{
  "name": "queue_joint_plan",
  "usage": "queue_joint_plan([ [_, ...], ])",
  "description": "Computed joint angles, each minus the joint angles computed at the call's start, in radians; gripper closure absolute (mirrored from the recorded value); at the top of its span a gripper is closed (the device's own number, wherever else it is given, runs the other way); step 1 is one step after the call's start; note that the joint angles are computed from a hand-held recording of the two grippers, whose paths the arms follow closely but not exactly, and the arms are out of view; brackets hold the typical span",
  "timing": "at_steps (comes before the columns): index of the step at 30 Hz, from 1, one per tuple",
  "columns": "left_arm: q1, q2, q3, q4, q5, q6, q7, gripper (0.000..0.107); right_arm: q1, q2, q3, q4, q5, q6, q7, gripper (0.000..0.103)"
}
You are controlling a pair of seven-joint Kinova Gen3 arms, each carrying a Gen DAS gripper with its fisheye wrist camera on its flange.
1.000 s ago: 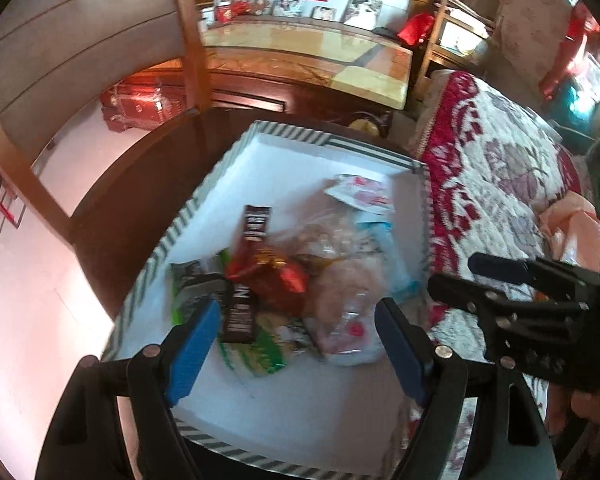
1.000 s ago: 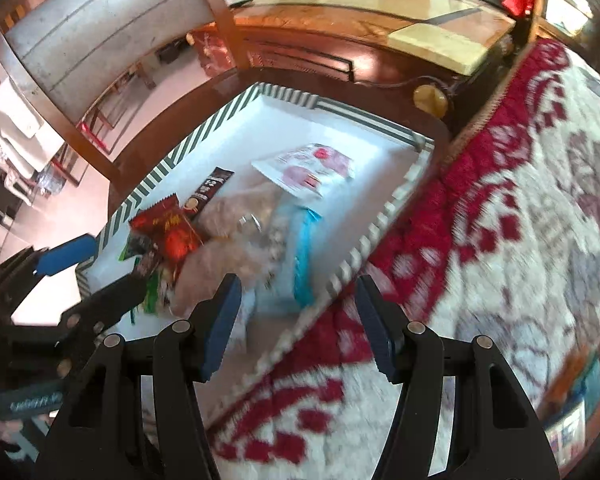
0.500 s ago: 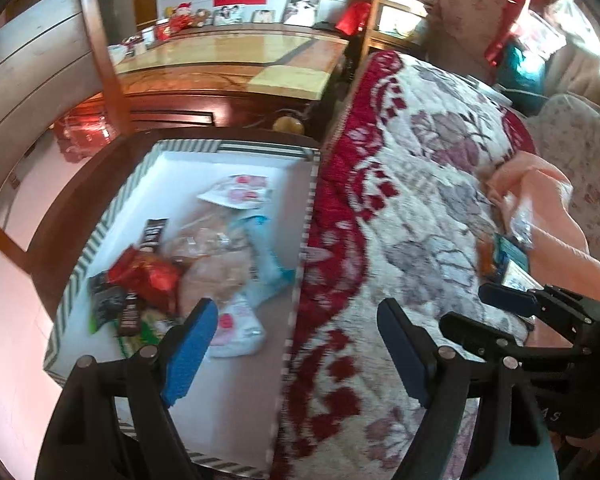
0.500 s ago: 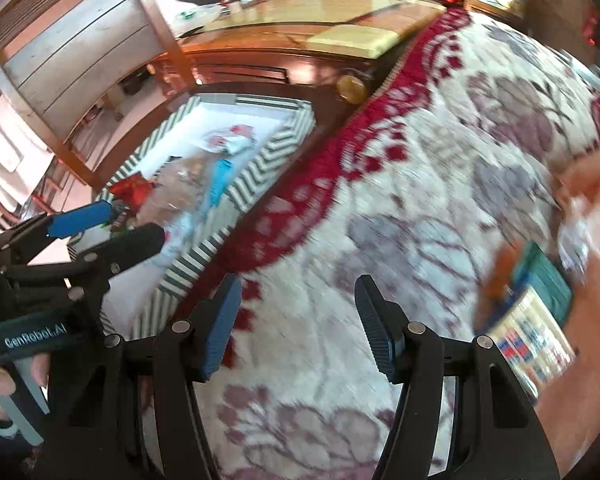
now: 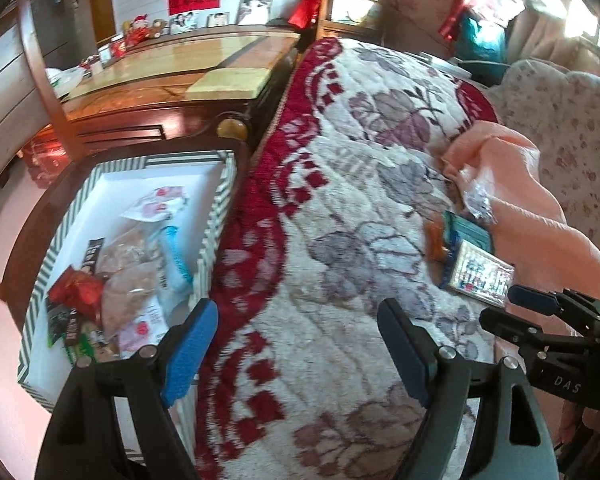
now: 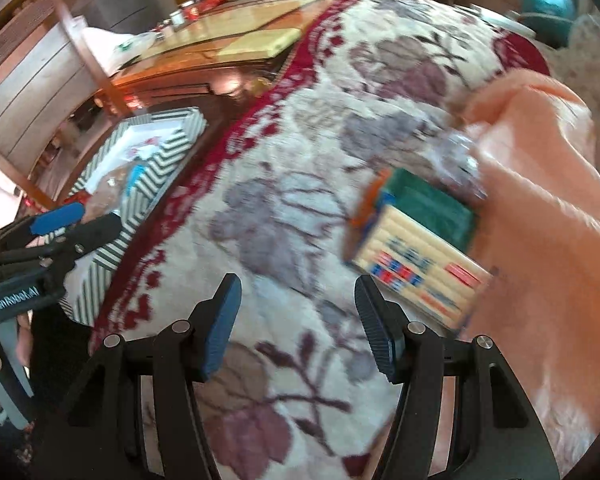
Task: Organize snacks
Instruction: 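Move both open tools back toward the cracker box on the blanket, then grasp the Hokkaido cracker box with the right tool and lift it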
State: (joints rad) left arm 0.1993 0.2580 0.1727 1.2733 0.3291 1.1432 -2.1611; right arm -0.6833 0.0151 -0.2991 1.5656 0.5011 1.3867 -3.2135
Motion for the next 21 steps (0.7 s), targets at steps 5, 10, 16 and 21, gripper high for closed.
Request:
queue_joint_plan([
  [5,0.029,-0.002,0.016,0.014,-0.003,0.008,-0.007,0.024,0.005,-0.059,-0.022,0.066,-0.032,0.045,-0.077,0.044],
  [10,0.067,0.016,0.033,0.005,-0.009,0.054,-0.016,0.024,0.041,-0.106,-0.049,0.113,-0.07,0.063,-0.138,0.044],
  [16,0.122,0.013,0.041,0.017,-0.039,0.043,-0.006,0.024,0.074,-0.115,-0.063,0.142,-0.083,0.04,-0.117,0.044],
  [21,0.148,0.017,0.041,0.02,-0.068,0.038,0.002,0.024,0.1,-0.121,-0.048,0.167,-0.11,0.01,-0.078,0.044],
])
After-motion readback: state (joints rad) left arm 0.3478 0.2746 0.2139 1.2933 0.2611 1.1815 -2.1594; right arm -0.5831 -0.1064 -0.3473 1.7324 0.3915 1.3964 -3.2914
